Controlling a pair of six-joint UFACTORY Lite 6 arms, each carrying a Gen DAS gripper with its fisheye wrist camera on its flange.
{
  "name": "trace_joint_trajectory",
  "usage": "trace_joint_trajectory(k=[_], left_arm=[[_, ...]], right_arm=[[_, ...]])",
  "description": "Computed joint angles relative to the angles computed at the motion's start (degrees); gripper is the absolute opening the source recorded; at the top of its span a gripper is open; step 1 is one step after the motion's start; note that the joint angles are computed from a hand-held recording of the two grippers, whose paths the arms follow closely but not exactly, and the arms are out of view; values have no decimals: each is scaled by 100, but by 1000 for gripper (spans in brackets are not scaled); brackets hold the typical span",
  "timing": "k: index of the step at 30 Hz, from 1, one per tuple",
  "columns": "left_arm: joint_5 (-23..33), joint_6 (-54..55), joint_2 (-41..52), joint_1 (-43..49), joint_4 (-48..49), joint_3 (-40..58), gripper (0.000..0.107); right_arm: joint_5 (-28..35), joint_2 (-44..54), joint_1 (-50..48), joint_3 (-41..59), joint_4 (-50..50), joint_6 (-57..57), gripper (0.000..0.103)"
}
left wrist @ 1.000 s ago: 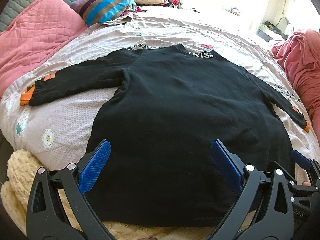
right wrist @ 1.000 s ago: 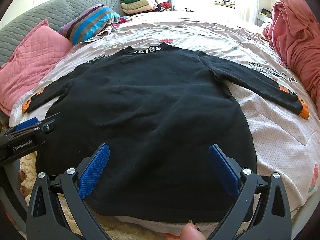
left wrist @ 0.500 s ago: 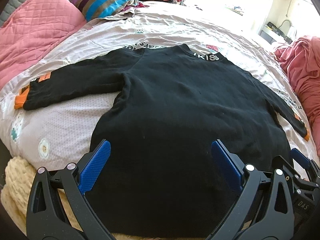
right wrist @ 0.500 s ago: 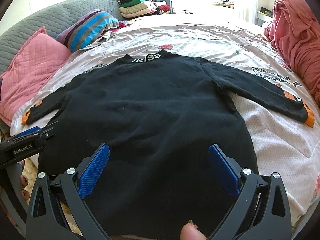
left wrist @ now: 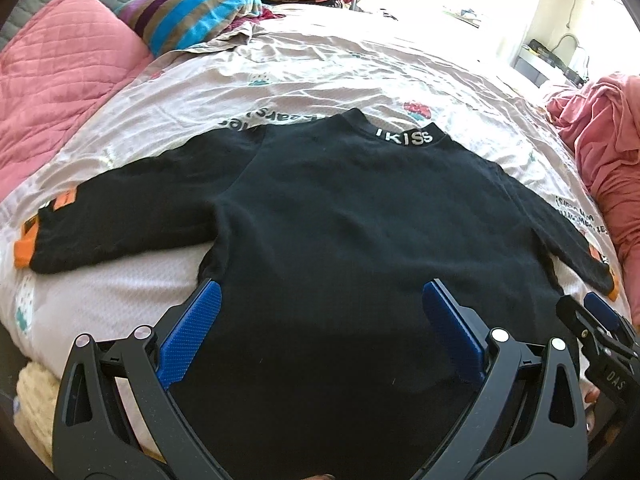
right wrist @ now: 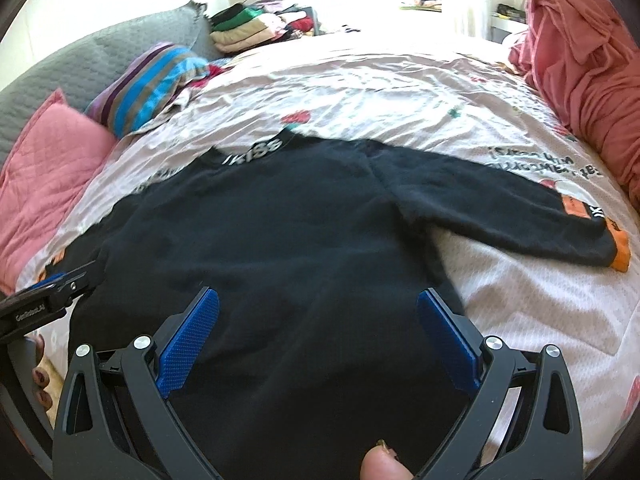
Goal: Fold small clothes
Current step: 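Move the right tool to the orange sleeve cuff and grasp it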
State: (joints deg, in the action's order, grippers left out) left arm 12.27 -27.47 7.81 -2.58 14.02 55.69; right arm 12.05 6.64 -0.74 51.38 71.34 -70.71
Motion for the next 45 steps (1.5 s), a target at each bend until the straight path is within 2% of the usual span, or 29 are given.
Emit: trace_joint_trajectory(k=[4,13,23,28,37,45], left_arm=[[170,-43,497,-77,82,589,95],[297,639,1394,-179,-714,1678,95],[834,710,2482,-283,-841,3124,95],[830,1242,2814,-255,-1427,3501,95],[1066,817,3659,-383,-1004,4509,95],[1380,741,4588,-537,-987,5566,95]], right_arm=[[135,394,-270,461,-143,196,99],[15,1330,-802,1518,-898,983,99],[118,2155,-1478,2482,-1690,1952,99],[161,2578,-1802,2927,-2228,2553,99],[193,3132,-2330,3488,-3118,3605,99],[438,3545,-2922,3902,-3238,4017,99]])
